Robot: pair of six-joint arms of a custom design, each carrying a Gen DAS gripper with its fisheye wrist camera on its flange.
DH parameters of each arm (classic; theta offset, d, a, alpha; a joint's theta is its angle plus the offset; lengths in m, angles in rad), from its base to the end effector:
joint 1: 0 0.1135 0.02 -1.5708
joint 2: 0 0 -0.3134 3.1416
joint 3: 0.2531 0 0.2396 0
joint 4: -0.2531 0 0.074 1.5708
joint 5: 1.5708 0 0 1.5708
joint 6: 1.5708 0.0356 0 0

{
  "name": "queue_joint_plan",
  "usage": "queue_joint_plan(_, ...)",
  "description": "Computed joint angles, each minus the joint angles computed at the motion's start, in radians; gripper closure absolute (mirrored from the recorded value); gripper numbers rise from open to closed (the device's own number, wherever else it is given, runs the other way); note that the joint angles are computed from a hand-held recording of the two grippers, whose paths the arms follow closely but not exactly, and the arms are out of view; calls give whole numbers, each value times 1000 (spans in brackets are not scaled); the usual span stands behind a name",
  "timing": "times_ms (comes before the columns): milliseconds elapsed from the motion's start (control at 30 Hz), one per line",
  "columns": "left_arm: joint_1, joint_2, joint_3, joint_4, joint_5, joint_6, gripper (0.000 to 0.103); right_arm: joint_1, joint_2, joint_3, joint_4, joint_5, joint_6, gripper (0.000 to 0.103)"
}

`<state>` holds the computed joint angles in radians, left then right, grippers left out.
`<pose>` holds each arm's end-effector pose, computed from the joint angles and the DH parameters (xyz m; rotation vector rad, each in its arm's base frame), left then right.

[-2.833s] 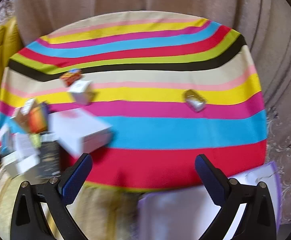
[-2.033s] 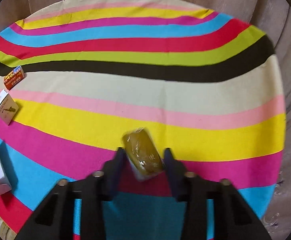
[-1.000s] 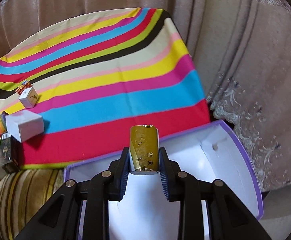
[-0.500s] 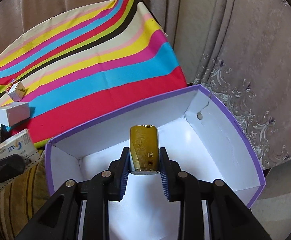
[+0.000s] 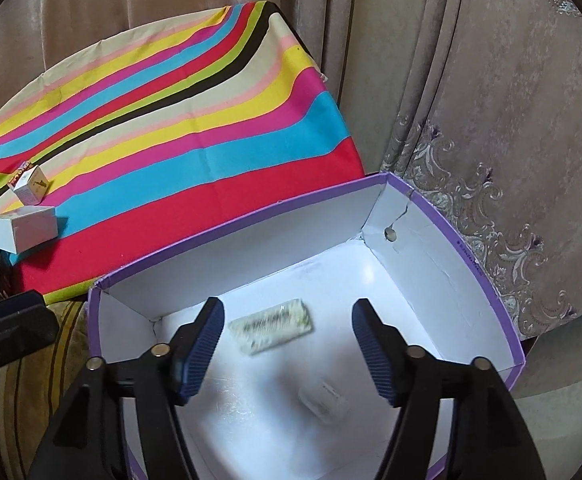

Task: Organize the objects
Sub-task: 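Open the right tool over the purple-rimmed box while the left tool releases its white box inside, then move the right tool toward the red printed box while the left grasps the white foam block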

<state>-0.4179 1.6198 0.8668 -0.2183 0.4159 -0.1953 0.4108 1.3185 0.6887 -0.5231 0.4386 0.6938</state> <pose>0.2736 -0.1372 0.2237 0.4557 2.5563 -0.7629 0.1964 0.0691 0.2318 0.4799 2.5124 -0.2006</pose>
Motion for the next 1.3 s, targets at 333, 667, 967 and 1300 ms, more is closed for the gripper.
queue_joint_plan(333, 96, -68, -61, 44, -15, 25, 43, 44, 17, 33, -34, 43, 37, 25)
queue_joint_plan(667, 255, -142, -83, -10, 13, 76, 43, 89, 56, 69, -46, 53, 49, 22)
queue_joint_plan(967, 477, -198, -112, -38, 72, 134, 43, 134, 139, 129, -26, 30, 46, 21)
queue_joint_plan(1300, 760, -197, -91, -68, 148, 245, 43, 178, 270, 289, -3, 0, -25, 20)
